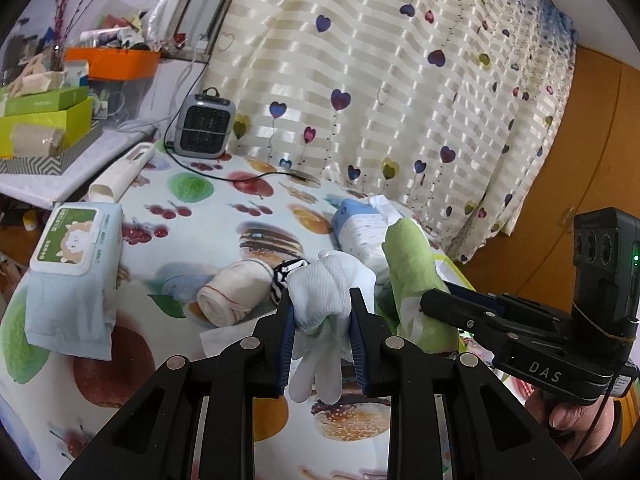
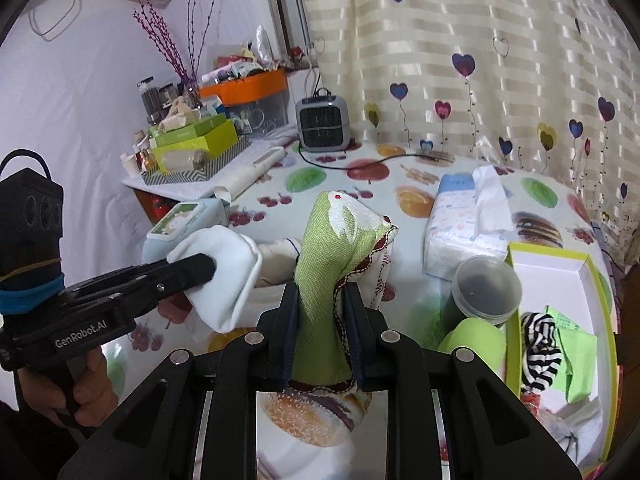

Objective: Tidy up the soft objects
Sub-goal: 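Lift the glove and green cloth and carry both over the white tray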

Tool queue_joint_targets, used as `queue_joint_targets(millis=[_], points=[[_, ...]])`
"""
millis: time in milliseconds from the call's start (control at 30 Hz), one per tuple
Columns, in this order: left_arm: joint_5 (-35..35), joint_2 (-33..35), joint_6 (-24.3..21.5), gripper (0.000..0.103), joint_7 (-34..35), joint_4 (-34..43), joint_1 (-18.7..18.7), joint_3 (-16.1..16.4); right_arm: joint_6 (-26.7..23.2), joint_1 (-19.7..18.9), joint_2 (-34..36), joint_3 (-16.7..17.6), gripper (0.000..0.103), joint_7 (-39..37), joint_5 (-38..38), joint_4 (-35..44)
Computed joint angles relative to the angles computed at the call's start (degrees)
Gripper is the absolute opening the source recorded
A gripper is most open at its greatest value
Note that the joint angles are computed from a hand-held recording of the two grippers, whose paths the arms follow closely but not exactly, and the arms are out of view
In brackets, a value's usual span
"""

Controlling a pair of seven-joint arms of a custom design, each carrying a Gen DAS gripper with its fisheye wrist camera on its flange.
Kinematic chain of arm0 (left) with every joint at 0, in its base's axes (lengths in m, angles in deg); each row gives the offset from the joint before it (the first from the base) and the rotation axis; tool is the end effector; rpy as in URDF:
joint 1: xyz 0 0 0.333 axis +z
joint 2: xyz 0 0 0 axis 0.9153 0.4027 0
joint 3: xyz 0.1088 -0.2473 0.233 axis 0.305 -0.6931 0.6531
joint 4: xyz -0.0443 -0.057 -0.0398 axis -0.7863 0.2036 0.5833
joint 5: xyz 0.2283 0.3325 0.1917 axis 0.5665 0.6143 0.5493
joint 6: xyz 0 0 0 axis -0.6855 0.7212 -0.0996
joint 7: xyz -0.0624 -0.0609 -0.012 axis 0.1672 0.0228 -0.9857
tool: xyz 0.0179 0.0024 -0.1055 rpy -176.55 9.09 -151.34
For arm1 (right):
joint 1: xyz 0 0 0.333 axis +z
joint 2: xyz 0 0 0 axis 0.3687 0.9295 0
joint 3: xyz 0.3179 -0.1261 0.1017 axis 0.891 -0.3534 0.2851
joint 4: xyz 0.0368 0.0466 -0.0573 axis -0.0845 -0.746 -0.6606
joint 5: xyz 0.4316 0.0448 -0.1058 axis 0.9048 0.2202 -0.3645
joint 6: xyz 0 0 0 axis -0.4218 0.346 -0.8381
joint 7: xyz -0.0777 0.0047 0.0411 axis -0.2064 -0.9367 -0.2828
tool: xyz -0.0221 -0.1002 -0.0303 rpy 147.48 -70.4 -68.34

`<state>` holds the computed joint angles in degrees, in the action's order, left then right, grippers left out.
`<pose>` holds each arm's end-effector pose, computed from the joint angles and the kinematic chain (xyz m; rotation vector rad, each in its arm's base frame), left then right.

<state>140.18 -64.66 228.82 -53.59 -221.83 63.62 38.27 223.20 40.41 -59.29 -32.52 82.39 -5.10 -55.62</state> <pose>0.4758 -0.1867 0.4594 -2.0270 1.1362 -1.0829 0.6281 0.3255 0.4421 -2.1263 0.6293 -0.1327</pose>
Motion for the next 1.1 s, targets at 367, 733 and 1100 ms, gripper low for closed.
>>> queue_joint_targets(millis=[367,733,1100], points=[[-1.45,0.05,-0.22,0.023,2.08,0.67,-0.73,-0.61,0.85,-0.02,-3.91,-0.51,0.023,-6.06,5.9,-3.76],[-4.4,1.11,-0.82,0.023,6.03,2.26,-1.63,-1.55,0.18,-0.24,-6.38,-2.02,0.023,-9.23,10.21,-5.86],[-6.25,3.78,-1.26,0.023,11.03,6.1,-2.98,-2.19,-0.36,-1.29,-8.12,-3.58,0.023,-11.71,14.72,-6.95]])
